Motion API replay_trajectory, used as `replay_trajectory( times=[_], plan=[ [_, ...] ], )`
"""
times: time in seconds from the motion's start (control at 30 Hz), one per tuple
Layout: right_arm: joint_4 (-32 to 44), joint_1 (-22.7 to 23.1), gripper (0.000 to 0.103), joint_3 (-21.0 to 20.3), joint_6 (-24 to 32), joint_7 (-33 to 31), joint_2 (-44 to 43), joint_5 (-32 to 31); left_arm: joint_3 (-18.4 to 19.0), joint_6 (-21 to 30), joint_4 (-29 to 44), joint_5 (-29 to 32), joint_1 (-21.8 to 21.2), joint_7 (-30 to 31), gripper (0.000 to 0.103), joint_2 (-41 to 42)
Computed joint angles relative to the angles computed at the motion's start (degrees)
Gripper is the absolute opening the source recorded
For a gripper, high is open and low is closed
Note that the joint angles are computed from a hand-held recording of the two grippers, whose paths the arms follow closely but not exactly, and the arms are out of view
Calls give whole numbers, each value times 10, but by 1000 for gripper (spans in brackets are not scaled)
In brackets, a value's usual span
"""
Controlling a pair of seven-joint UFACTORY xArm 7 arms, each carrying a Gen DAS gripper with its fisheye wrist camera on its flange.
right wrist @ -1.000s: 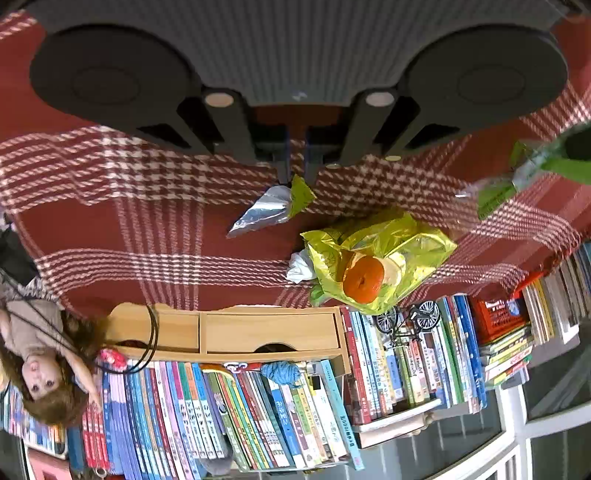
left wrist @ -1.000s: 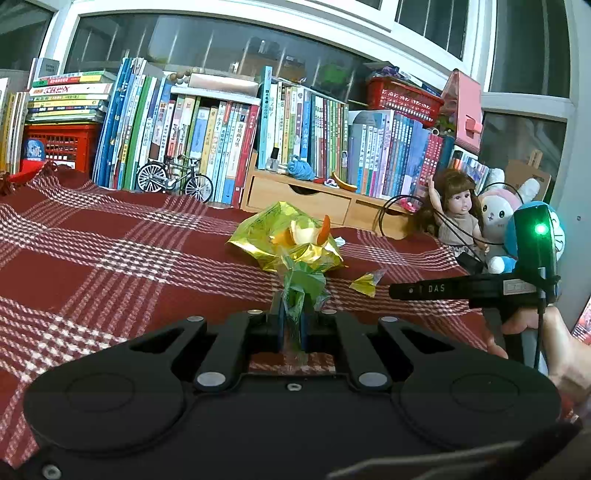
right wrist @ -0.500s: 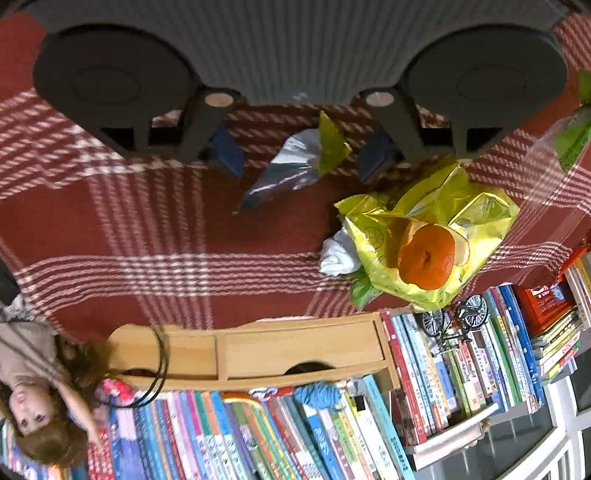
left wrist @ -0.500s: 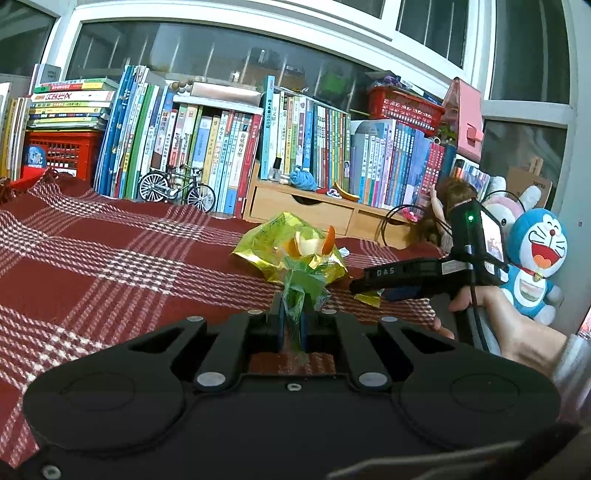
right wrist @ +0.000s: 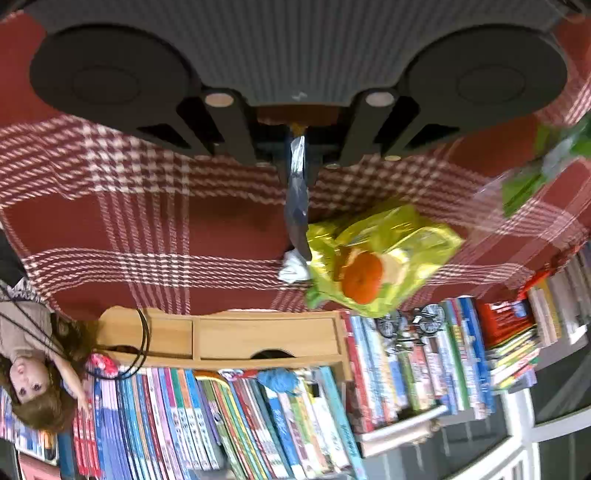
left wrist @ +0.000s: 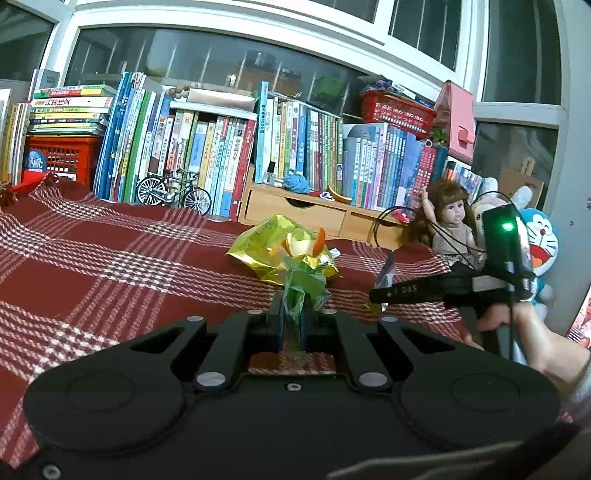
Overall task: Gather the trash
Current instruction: 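Grasp the green wrapper with the left gripper while the right gripper grasps the silver foil scrap, then carry the green wrapper and silver foil down past the table edge over the bin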
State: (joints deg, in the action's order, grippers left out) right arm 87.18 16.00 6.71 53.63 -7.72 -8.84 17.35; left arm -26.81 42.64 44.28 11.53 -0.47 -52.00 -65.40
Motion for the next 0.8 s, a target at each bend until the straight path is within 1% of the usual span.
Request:
replay_trajectory(
  times=[0.17,0.4,0.53,0.8],
  plan=[
    [-34,4,7,-9,18,-23,-63,16,-13,34,18,-7,-13,0,7,-14],
    [-73,16,7,-35,74,-31,-160,56,-37,90,49,-26,-36,1,7,-40],
    [-99,25,8,-50,109,-33,-217,78,-53,131,67,-46,-51,0,7,-57],
    [-139,42,8,-66,174,-24,-314,101,-87,220,106,-91,-68,-9,7,-90]
  ],
)
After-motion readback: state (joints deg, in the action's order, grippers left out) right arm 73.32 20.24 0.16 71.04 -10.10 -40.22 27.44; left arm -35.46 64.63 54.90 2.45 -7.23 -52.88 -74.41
